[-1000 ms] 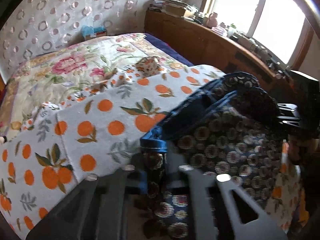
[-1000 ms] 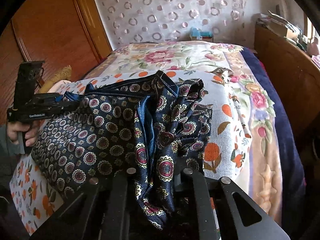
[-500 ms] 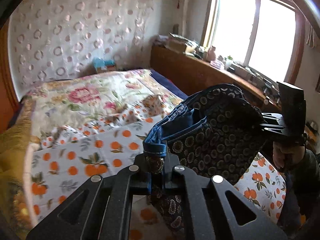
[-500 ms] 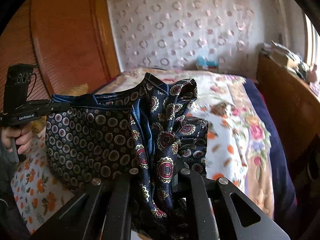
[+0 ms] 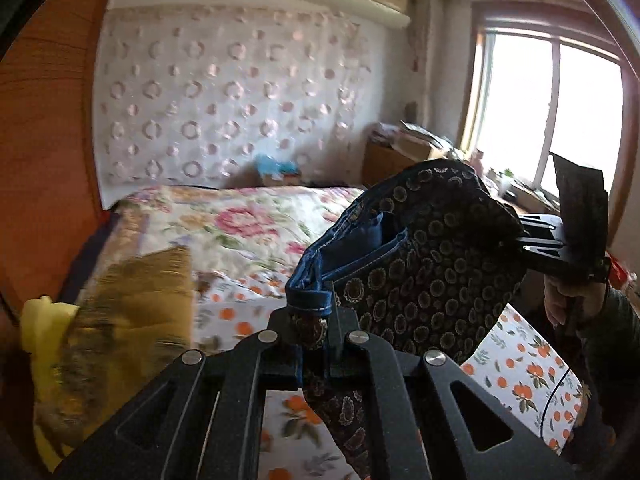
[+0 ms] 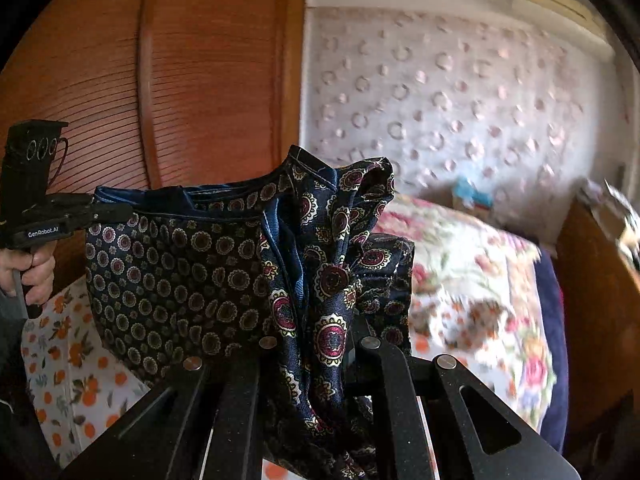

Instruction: Fold small clothes

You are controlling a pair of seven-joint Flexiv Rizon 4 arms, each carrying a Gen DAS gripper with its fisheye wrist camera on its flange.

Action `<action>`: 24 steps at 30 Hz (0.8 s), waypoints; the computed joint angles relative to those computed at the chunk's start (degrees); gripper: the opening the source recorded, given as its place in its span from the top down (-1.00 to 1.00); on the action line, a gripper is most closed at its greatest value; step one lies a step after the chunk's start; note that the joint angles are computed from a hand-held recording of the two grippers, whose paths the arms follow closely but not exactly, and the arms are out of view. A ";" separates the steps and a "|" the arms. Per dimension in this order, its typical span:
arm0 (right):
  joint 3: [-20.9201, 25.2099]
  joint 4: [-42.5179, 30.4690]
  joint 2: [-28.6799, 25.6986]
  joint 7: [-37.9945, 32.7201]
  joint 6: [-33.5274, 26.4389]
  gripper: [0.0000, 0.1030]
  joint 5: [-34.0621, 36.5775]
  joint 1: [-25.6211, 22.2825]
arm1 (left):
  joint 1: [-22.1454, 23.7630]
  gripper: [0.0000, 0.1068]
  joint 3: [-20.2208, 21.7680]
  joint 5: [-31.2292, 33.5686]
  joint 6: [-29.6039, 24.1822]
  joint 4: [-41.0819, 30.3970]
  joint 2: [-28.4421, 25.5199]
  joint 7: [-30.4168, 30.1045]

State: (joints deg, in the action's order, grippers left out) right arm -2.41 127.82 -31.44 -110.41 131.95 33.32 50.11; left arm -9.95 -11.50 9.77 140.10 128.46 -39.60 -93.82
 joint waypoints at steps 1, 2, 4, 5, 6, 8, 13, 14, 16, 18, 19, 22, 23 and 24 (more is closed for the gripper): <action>-0.14 -0.58 -0.25 -0.46 -0.23 0.81 -1.31 -0.47 | 0.08 0.88 0.38 -0.30 1.01 0.62 0.18 -0.26; -0.80 -1.43 -0.16 -1.43 -0.94 0.81 -1.83 0.10 | 0.45 0.88 0.72 -0.28 1.97 1.26 0.38 -0.56; -1.78 -2.86 0.09 -3.14 -2.08 0.81 -3.27 0.63 | 0.97 0.88 1.71 -0.79 4.47 2.96 0.93 -1.17; -2.21 -3.43 0.25 -3.94 -2.62 0.81 -3.83 0.82 | 1.14 0.88 2.12 -1.05 5.49 3.53 1.05 -1.35; -3.15 -4.43 0.39 -5.23 -3.62 0.81 -4.09 1.74 | 1.09 0.88 2.69 -1.55 6.86 4.46 1.25 -1.46; -3.60 -5.36 0.47 -6.71 -4.44 0.81 -5.80 1.56 | 1.54 0.88 3.51 -2.18 9.12 5.79 1.40 -1.87; -3.98 -10.10 0.03 -10.25 -9.07 0.81 -10.47 0.55 | 2.65 0.88 5.21 -3.69 14.80 9.08 1.04 -3.11; -3.30 -10.13 -0.52 -8.61 -9.01 0.81 -14.38 -1.58 | 2.88 0.88 5.49 -3.97 15.71 9.62 0.79 -3.27; -1.82 -12.20 -1.60 -7.68 -10.82 0.81 -19.28 -4.24 | 3.48 0.88 6.07 -4.74 17.83 10.51 -0.29 -3.91; -1.14 -14.67 -2.92 -6.28 -13.70 0.81 -23.69 -6.35 | 4.61 0.88 6.23 -4.51 19.26 11.02 -1.60 -4.88; -1.18 -16.34 -3.92 -5.58 -15.28 0.81 -25.81 -7.03 | 5.09 0.88 6.35 -4.61 19.75 11.10 -2.46 -5.26; -1.96 -21.47 -7.44 -3.09 -19.53 0.81 -30.88 -7.57 | 5.98 0.88 6.53 -5.48 20.57 11.22 -4.73 -6.20; -1.66 -23.10 -8.22 -2.18 -21.17 0.81 -32.87 -8.67 | 6.09 0.88 6.51 -5.93 20.58 11.24 -5.36 -6.44; -1.68 -25.14 -9.61 -1.25 -22.58 0.81 -34.47 -8.89 | 6.67 0.88 6.56 -5.85 20.42 10.94 -6.22 -6.76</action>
State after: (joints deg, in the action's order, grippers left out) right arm -4.10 102.68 -41.05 -111.66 109.37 -1.14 41.22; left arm -3.28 -4.94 3.92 160.52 139.40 -45.82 -100.58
